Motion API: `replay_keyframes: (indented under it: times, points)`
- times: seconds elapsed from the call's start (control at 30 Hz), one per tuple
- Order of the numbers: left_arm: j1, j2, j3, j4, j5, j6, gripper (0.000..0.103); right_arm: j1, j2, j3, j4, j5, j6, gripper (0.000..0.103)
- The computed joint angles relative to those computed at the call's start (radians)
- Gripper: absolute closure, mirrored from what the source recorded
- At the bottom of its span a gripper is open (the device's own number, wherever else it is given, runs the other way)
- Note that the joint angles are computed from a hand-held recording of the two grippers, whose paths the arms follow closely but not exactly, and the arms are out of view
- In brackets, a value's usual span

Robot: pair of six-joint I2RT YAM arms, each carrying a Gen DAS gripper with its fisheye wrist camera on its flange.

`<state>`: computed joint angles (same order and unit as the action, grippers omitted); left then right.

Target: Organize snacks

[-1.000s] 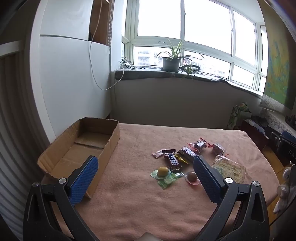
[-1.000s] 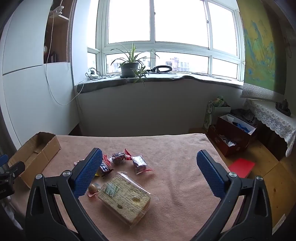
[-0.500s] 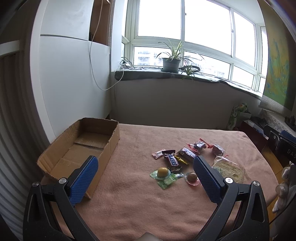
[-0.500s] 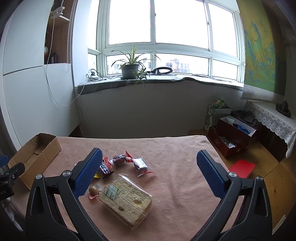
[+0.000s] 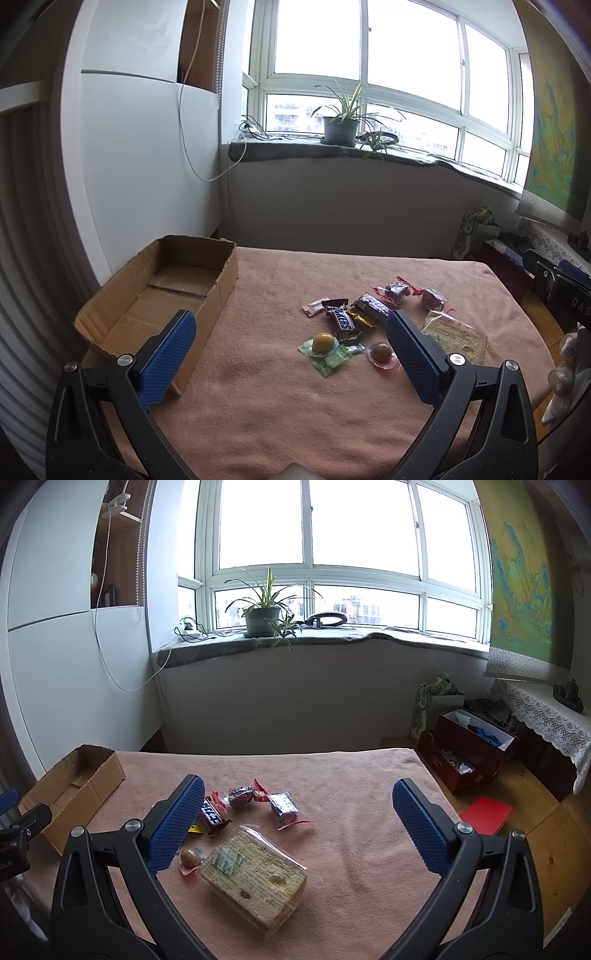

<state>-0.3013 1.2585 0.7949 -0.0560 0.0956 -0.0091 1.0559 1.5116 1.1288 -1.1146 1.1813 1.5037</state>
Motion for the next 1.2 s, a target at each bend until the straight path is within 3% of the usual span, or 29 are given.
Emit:
replay_keyframes:
  times: [1.2]
  points:
    - [-0.016, -0.001, 0.0, -0.019, -0.006, -0.008, 0.001, -0.012, -0.024, -0.066, 0.109, -0.033, -0.058, 0.0]
